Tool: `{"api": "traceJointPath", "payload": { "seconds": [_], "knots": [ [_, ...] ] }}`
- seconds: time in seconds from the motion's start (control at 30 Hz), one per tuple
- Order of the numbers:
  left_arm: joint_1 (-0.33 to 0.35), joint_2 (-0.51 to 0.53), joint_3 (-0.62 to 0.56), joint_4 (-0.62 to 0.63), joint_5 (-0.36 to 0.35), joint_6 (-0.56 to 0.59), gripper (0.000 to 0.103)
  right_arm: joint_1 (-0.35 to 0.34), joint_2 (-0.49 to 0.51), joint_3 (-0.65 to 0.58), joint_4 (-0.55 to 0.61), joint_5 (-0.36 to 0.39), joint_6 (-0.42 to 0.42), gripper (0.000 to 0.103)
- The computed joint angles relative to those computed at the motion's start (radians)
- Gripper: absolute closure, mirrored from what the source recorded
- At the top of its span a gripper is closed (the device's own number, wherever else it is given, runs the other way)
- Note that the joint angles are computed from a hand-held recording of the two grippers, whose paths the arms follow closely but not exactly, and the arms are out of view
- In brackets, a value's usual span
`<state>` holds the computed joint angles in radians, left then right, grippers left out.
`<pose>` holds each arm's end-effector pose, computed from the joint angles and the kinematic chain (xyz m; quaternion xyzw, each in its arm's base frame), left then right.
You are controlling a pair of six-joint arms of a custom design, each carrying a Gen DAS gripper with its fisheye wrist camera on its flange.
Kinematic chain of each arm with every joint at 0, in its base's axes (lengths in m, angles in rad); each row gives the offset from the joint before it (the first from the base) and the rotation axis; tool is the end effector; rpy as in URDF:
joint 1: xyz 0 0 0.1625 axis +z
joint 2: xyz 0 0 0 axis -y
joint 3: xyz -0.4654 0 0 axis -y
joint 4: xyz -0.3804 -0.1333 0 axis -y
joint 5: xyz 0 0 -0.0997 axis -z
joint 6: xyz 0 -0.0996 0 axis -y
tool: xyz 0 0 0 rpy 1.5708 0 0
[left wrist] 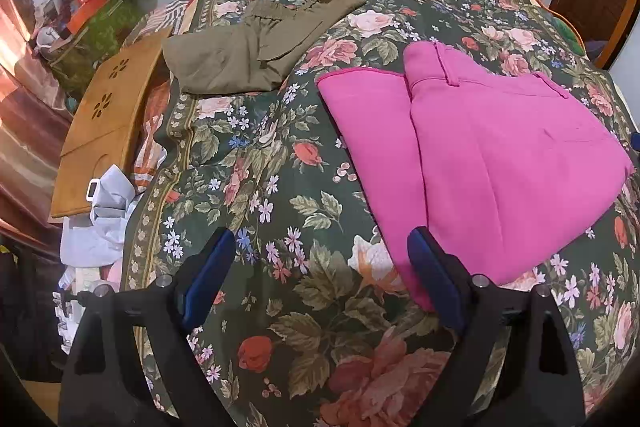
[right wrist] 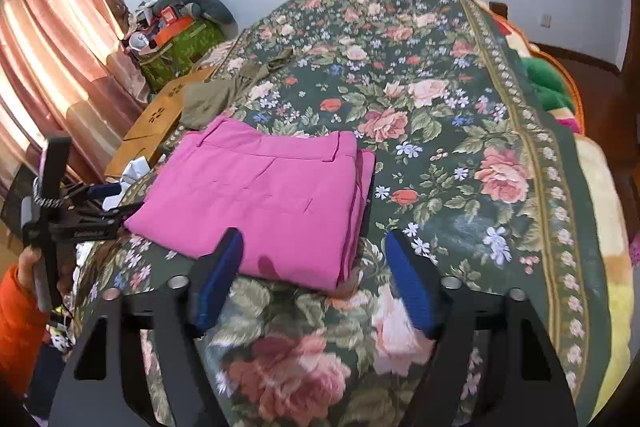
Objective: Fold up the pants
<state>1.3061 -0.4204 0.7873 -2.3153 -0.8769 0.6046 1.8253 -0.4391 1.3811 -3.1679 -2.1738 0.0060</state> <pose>-0.0455 -0.9210 0.1816 0.3311 0.8647 -0.1175 0.3590 0.2692 -0.7298 0.0484 0.0172 -0.9090 0.3411 0.2389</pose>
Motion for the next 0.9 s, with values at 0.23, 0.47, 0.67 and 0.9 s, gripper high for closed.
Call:
{"api": "traceJointPath", "payload": {
  "seconds": [0.23, 0.47, 0.67, 0.9],
  "knots": [
    [0.010, -0.024, 0.055, -0.065, -0.008, 0.005, 0.014, -0.035, 0.006, -0.016, 0.105, 0.050, 0.020, 0.074],
    [0.020, -0.038, 0.039, -0.015, -0.013, -0.055, 0.020, -0.027, -0.003, -0.023, 0.157, 0.020, -0.003, 0.076],
    [-0.003, -0.021, -0.013, -0.052, -0.026, -0.008, 0.021, -0.023, -0.013, -0.057, 0.185, 0.002, -0.022, 0.064],
    [-0.028, 0.059, -0.194, 0.097, -0.173, -0.042, 0.021, -0.030, 0.016, -0.148, 0.197, 0.002, -0.058, 0.058]
  ]
}}
